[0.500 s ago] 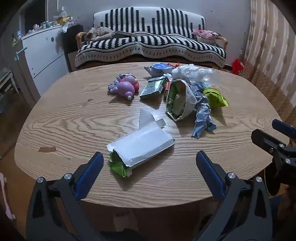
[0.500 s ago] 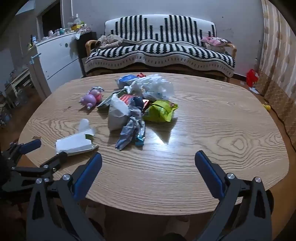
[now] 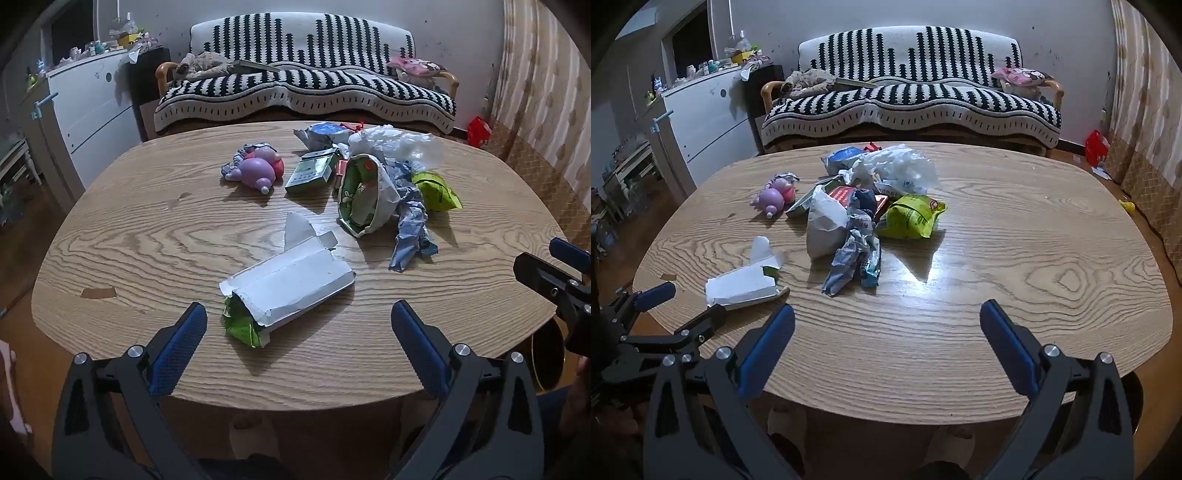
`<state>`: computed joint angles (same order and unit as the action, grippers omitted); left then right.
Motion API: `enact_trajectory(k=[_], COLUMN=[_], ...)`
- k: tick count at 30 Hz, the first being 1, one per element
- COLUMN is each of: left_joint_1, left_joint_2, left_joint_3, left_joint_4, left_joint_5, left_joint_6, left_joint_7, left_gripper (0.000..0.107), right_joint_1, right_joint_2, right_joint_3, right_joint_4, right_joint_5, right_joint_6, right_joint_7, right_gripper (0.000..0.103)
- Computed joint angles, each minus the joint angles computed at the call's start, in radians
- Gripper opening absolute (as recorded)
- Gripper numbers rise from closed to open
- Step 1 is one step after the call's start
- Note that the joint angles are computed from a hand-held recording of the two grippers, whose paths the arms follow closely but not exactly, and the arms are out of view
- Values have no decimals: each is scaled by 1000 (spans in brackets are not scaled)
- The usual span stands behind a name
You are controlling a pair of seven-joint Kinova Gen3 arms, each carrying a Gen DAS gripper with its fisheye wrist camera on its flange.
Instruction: Collect trash
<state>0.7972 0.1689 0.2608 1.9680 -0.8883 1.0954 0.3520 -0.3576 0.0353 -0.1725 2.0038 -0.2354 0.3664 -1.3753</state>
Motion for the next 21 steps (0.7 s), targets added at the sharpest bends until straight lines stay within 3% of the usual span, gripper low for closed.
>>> enact_trajectory(k=[4,21], left_joint_1=[2,-2], left_joint_2=[1,-1], left_joint_3=[-4,0], left_joint_4=[-40,-31], left_joint_5=[31,27], left_joint_6=[33,28], left_joint_7=[-50,-43], left_gripper=[97,97], right_joint_1=[-4,-7], right_joint_2=[-3,-3], right_joint_3=[0,1], right_joint_4=[2,4], right_joint_5=[11,21], right_joint_6=[0,-3], right_joint_7=[-14,-23], right_gripper=[97,97])
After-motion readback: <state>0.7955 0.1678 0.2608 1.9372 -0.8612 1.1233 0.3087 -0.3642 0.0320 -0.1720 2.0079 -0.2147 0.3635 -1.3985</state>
